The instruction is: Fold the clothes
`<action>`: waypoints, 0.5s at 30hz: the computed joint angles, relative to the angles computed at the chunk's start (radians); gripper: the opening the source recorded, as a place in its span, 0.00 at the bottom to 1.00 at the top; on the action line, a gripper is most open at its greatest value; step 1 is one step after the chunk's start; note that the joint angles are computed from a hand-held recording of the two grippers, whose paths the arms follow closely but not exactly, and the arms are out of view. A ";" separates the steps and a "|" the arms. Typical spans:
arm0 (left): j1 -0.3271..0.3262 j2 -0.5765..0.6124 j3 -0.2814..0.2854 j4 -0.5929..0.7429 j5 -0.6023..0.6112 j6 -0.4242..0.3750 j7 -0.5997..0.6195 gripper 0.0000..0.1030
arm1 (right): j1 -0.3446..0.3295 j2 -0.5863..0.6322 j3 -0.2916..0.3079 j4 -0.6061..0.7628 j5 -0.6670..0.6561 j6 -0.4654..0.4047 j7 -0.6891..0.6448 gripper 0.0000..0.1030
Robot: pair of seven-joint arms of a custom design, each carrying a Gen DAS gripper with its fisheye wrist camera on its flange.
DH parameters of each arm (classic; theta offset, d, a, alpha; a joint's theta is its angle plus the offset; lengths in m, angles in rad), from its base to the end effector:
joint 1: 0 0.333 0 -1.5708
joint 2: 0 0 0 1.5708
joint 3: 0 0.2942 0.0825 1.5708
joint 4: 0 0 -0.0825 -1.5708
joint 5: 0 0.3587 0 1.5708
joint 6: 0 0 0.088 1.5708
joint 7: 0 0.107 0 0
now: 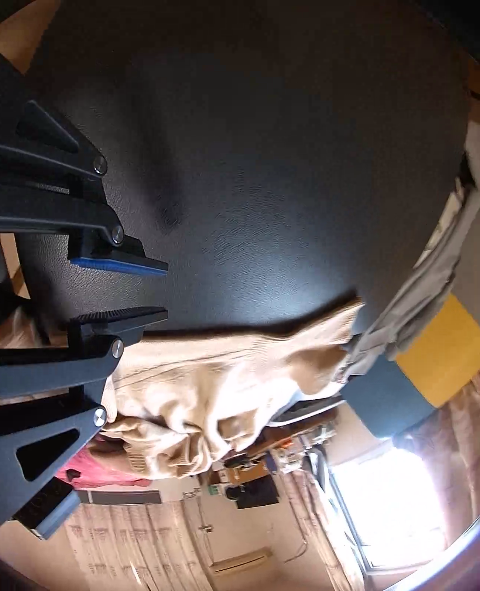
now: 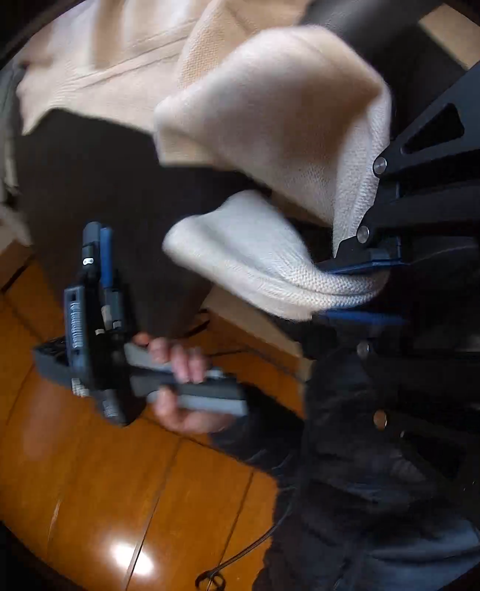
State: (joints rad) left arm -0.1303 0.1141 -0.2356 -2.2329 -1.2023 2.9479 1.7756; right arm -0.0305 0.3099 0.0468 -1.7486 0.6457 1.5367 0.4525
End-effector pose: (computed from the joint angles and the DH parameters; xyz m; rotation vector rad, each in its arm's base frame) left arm 0.5198 -0.1320 0.3550 2.4716 -1.3549 1.0999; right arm 0.5562 0.0734 0.3769 -2.3873 0.7258 0.8474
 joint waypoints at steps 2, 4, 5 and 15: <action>-0.009 0.043 0.005 0.042 0.088 -0.026 -0.049 0.16 | -0.013 0.019 -0.013 0.036 0.030 0.029 0.050 0.33; -0.009 0.092 0.001 0.097 0.154 -0.050 -0.087 0.16 | -0.033 0.026 -0.019 0.060 0.080 0.086 0.085 0.51; -0.009 0.121 -0.002 0.131 0.187 -0.064 -0.108 0.16 | -0.037 0.007 -0.025 0.049 0.095 0.162 0.092 0.61; 0.009 0.237 -0.083 0.242 0.371 -0.089 -0.230 0.20 | 0.077 0.147 -0.032 0.150 -0.237 0.873 0.256 0.62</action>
